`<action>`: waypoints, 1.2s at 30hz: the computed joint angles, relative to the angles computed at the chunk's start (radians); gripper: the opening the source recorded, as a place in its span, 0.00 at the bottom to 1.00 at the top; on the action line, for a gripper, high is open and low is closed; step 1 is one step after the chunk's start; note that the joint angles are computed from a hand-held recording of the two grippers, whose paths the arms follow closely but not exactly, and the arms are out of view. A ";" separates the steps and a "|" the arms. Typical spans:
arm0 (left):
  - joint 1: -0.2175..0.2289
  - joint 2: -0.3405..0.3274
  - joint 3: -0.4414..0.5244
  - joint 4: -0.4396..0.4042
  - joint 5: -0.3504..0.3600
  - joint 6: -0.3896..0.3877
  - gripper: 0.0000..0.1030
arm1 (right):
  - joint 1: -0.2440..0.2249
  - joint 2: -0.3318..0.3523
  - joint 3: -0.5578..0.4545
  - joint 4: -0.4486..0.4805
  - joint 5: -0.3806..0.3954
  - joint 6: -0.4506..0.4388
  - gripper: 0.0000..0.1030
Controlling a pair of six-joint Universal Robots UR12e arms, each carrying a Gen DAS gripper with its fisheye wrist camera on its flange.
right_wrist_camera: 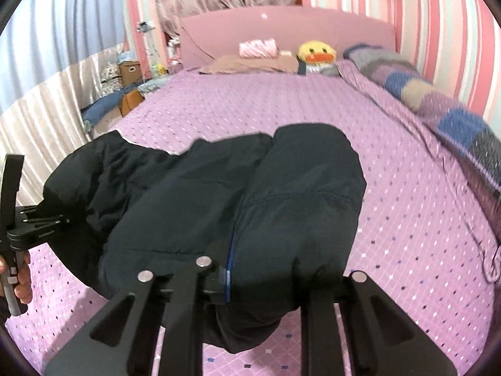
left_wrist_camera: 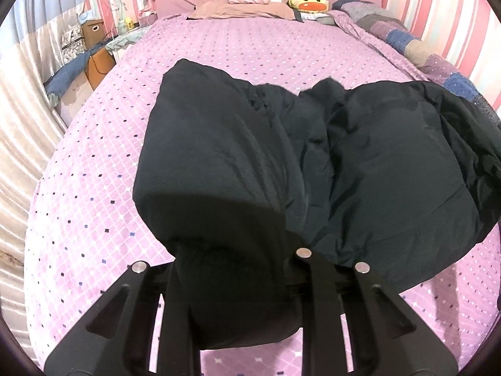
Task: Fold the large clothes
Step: 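Lift the gripped folded edge with both grippers and fold it over the jacket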
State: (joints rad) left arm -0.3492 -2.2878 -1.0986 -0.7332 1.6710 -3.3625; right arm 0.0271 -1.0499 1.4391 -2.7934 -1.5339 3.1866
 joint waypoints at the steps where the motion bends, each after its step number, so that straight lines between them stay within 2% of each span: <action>1: 0.000 0.009 -0.011 0.006 -0.003 -0.004 0.19 | 0.003 -0.005 0.001 -0.008 0.001 0.000 0.17; 7: -0.009 0.090 -0.123 0.071 0.003 0.006 0.19 | 0.014 -0.056 0.051 -0.061 0.015 -0.023 0.17; 16: -0.028 0.226 -0.327 0.157 0.028 -0.008 0.19 | 0.051 -0.146 0.173 -0.110 -0.012 -0.096 0.17; 20: -0.031 0.275 -0.401 0.186 0.033 -0.014 0.19 | 0.054 -0.185 0.227 -0.127 -0.010 -0.094 0.17; 31: -0.051 0.345 -0.522 0.250 0.040 -0.032 0.19 | 0.054 -0.261 0.348 -0.169 -0.022 -0.078 0.17; 36: -0.057 0.361 -0.548 0.266 0.046 -0.038 0.19 | 0.054 -0.289 0.390 -0.177 -0.030 -0.073 0.17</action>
